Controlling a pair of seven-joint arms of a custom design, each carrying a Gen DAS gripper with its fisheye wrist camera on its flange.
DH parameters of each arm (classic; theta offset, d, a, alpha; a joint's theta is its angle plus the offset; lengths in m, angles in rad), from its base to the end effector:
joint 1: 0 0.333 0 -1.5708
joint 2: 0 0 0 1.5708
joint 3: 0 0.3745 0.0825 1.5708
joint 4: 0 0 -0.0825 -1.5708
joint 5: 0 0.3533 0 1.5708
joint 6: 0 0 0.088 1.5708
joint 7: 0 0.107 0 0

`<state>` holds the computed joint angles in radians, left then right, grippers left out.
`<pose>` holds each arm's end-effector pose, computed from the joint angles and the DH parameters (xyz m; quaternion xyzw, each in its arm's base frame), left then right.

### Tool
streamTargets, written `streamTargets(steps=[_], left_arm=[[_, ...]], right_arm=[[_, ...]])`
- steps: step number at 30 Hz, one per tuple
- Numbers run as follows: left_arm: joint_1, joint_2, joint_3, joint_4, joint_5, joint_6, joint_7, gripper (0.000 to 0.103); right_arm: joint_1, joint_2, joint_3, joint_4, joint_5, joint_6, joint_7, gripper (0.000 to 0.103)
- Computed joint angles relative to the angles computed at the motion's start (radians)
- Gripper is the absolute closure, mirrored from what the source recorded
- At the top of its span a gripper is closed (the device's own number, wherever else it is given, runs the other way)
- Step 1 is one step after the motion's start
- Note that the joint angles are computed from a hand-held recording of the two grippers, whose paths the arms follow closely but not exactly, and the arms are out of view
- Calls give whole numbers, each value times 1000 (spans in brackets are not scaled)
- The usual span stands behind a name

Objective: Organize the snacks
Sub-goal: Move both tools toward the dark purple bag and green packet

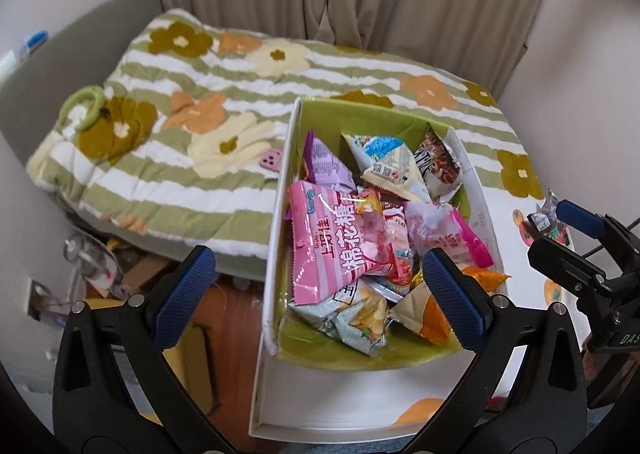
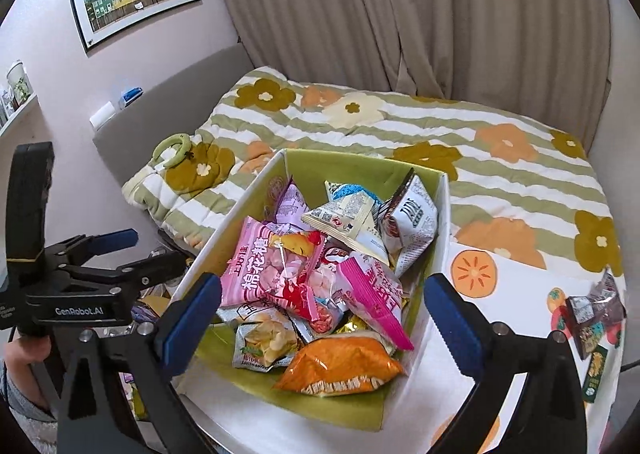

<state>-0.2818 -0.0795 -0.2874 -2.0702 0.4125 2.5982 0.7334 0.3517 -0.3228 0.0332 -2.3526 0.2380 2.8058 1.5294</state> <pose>0.4494 -0.3037 0.6030 -0.6577 0.6758 -0.2752 0.1871 0.4204 0.1605 0.6158 -0.7255 0.5717 -0.1565 0.3498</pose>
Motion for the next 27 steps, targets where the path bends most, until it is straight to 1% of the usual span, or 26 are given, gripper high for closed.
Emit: streamTargets(steps=[5, 7, 9, 10, 13, 16, 20, 24, 27], left_arm=[[6, -49, -25, -18, 85, -11, -48, 0], [4, -68, -29, -31, 95, 3, -39, 0], [7, -82, -39, -38, 113, 12, -43, 0], [8, -84, -45, -36, 123, 15, -45, 0], [17, -98, -70, -37, 191, 40, -76, 0], [6, -88, -79, -21, 209, 65, -58, 0], [-23, -52, -80, 9, 180, 113, -9, 0], [-60, 10, -82, 61, 164, 150, 32, 0], [-104, 75, -78, 128, 137, 158, 84, 0]], right_arm=[[-92, -75, 82, -43, -126, 8, 141, 2], [-130, -107, 112, -61, -183, 10, 209, 2], [-185, -148, 155, -83, -251, 14, 293, 2], [-222, -176, 182, -98, -291, 16, 342, 2], [-280, -235, 215, -113, -367, -14, 444, 2], [-305, -286, 216, -132, -409, -43, 516, 2], [-349, -365, 224, -165, -466, -82, 595, 2], [-393, -441, 221, -194, -515, -125, 647, 2], [-425, -485, 211, -215, -545, -144, 672, 2]])
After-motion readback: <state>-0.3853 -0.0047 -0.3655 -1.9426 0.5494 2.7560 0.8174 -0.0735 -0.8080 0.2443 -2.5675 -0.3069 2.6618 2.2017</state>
